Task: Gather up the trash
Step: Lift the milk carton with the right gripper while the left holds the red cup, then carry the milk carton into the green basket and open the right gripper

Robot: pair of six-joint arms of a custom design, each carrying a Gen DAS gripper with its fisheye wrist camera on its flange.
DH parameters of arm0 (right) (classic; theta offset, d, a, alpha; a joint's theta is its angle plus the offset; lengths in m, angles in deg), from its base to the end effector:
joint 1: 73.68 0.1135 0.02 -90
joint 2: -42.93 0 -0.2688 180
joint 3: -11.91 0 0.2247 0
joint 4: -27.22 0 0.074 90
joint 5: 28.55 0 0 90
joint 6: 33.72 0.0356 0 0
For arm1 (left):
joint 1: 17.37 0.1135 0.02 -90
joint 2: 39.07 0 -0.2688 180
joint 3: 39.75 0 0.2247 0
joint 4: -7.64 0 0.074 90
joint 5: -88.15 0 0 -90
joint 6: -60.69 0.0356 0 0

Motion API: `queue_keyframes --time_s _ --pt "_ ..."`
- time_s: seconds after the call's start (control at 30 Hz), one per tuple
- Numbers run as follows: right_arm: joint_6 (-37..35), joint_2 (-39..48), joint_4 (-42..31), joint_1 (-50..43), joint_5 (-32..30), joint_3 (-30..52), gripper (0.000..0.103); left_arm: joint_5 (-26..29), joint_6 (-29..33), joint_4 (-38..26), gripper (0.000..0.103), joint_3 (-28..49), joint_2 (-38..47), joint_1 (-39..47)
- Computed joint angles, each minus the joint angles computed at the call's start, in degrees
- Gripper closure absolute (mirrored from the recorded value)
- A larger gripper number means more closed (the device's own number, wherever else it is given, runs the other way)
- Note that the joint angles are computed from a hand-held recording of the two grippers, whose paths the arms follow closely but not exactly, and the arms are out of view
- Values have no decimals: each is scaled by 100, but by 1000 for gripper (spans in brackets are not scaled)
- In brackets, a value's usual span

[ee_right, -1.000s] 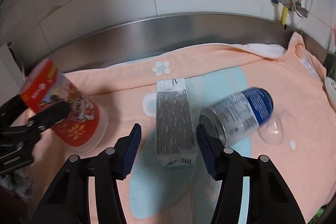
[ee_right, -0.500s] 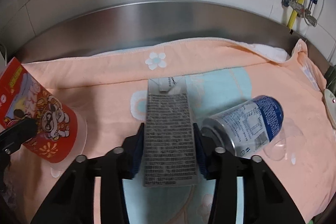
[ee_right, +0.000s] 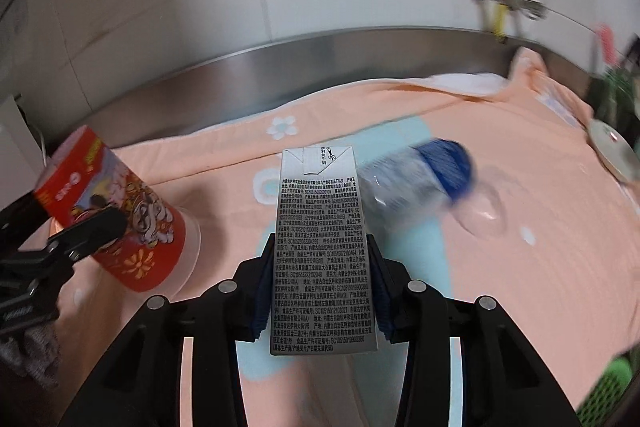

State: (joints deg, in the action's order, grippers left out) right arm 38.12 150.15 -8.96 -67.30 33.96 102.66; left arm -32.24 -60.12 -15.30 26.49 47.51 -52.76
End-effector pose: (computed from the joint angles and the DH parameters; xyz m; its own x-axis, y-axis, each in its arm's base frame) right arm 0.3749 0.0585 0.2226 -0.6332 -0.3490 -0.6908 -0.6043 0.7806 0.1596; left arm 0.2476 -0.1538 0.2319 -0.5821 -0.1284 -0.8029 -0.1151 0.9905 -0.0750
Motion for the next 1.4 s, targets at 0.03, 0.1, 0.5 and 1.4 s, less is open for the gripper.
queue_keyframes --time_s 0.03,0.1,0.5,1.4 --pt "0 -168 73 -193 -75 -216 63 4 -9 12 39 49 30 -77" --pt "-38 -496 231 -584 -159 -635 63 17 -9 10 39 210 145 -226" --pt "-1379 -212 -298 -3839 -232 -616 63 104 128 -106 38 2030 1634 -1239" --pt "-1658 3172 -1682 -4626 717 2672 62 971 560 -2118 38 7599 5241 -1972"
